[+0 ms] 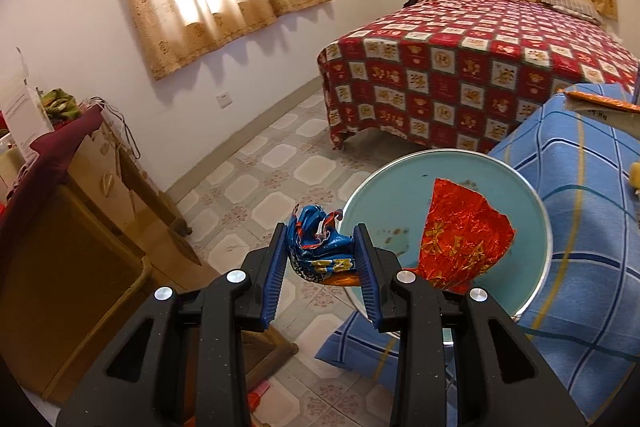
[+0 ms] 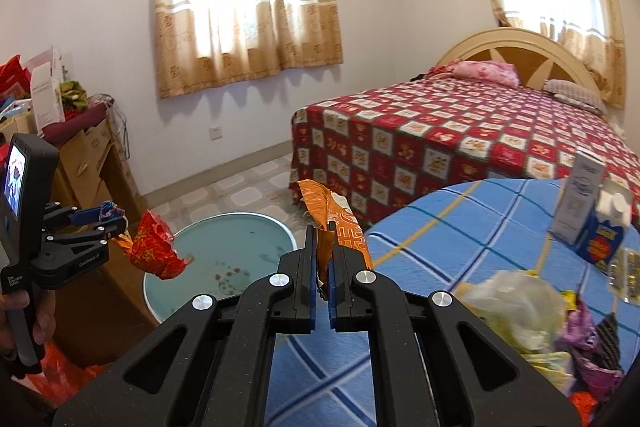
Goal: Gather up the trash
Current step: 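Carry the blue and orange wrappers over the blue bin with both grippers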
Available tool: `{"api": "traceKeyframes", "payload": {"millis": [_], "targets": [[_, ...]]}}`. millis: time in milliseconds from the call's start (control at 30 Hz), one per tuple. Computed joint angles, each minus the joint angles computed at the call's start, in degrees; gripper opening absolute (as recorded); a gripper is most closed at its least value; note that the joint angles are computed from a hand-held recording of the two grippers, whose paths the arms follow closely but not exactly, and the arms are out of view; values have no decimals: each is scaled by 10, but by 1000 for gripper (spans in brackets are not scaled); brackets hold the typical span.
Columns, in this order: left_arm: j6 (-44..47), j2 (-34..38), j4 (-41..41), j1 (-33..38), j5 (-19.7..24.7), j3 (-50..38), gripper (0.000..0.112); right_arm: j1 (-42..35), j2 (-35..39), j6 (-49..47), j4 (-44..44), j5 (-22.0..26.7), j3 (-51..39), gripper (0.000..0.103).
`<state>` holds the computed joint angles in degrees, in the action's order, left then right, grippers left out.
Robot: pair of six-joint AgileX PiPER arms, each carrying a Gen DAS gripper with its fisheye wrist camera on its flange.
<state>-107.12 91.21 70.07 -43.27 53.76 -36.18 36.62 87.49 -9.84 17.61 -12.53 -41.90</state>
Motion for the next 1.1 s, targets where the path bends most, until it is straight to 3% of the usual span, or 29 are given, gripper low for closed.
{"api": "traceKeyframes", "payload": {"millis": [200,500,767,1100], "targets": [[-3,0,2,18,-10,11,34,12,43,25,-30,4,-33,5],[-1,-4,6,42,-9,18,34,38,84,-29,23,21,-77,5],[1,-3,8,48,-17,18,34,51,94,-72,66,28,-86,5],[-9,11,8,36,-20,11,35,56,103,-62,52,40,-95,5]]}}
